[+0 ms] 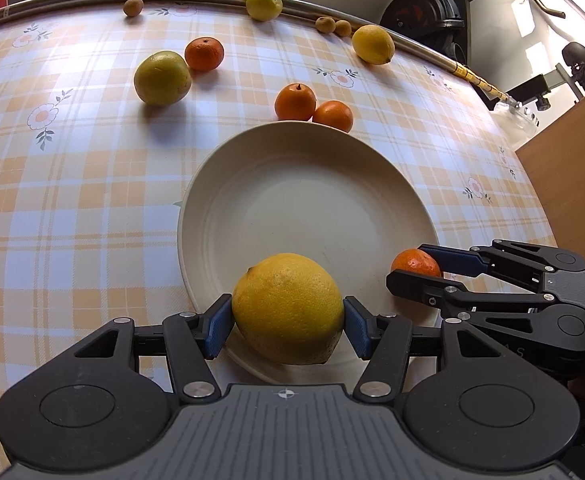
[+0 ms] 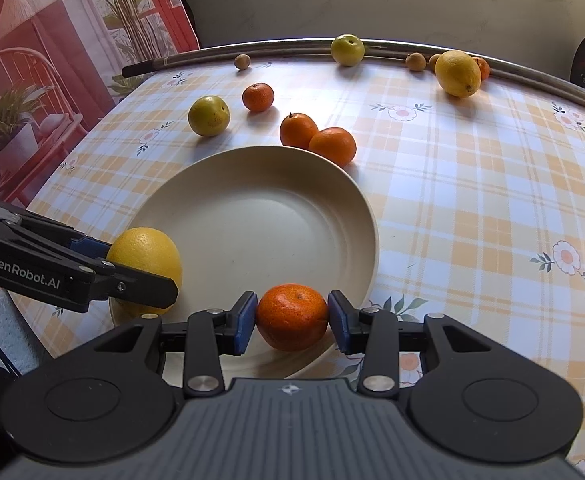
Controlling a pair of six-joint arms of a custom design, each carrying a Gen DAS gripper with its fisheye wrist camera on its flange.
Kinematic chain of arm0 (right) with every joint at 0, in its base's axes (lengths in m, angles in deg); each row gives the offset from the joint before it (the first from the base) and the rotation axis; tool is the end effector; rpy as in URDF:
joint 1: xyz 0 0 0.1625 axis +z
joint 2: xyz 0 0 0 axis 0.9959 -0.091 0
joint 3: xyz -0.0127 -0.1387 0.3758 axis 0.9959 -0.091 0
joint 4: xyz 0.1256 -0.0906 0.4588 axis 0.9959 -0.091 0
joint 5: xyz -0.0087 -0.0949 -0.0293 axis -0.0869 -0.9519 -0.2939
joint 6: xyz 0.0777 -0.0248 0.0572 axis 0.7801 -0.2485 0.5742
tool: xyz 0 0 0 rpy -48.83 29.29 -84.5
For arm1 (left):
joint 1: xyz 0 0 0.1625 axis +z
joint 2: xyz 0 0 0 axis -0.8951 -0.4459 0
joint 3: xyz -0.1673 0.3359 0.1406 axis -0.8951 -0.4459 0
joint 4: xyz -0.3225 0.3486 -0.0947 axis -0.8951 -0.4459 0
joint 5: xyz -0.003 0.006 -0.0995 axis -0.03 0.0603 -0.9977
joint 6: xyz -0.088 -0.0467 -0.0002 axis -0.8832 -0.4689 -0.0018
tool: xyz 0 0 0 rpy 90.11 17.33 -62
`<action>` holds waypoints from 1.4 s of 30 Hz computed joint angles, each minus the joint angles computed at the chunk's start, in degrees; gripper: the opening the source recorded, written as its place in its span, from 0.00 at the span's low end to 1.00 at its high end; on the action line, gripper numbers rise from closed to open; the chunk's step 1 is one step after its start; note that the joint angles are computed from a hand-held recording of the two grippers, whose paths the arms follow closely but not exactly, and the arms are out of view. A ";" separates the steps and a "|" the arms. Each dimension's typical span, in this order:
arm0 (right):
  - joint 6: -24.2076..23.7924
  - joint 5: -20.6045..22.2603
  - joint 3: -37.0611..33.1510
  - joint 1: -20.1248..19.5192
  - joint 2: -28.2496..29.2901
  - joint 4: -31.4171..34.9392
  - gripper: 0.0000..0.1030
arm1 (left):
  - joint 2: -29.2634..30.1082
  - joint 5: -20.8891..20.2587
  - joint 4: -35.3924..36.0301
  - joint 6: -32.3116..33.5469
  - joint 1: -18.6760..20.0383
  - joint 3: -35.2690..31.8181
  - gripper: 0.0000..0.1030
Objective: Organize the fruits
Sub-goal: 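Carry the grapefruit and orange in both tools over the cream plate, then open the left tool to drop the grapefruit while the right tool releases the orange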
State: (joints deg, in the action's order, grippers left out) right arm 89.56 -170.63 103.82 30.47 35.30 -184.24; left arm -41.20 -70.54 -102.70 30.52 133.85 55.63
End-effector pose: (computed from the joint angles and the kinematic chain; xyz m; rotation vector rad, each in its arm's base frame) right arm 0.3541 -0.5997 -0.0264 -0.0299 -2.4498 0.9090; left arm -0.0849 -0.7245 0.2192 0.8830 2.6869 -0.0629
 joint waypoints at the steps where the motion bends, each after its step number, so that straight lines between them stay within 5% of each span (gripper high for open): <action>1: -0.07 0.19 -0.04 -0.03 0.00 0.19 0.41 | 0.01 -0.08 0.06 -0.19 0.07 0.00 0.59; 20: -1.28 -0.16 0.21 0.46 -0.77 -0.97 0.46 | -1.40 -1.30 -5.64 -1.53 0.48 0.99 0.61; 42: -8.89 -10.56 0.94 0.52 -4.49 -14.40 0.47 | 1.65 3.63 -20.40 0.41 0.48 -7.25 0.61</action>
State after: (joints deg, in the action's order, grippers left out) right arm 80.67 -181.19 104.76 30.99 30.81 -198.64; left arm -39.55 -66.91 -123.10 30.93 134.34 48.38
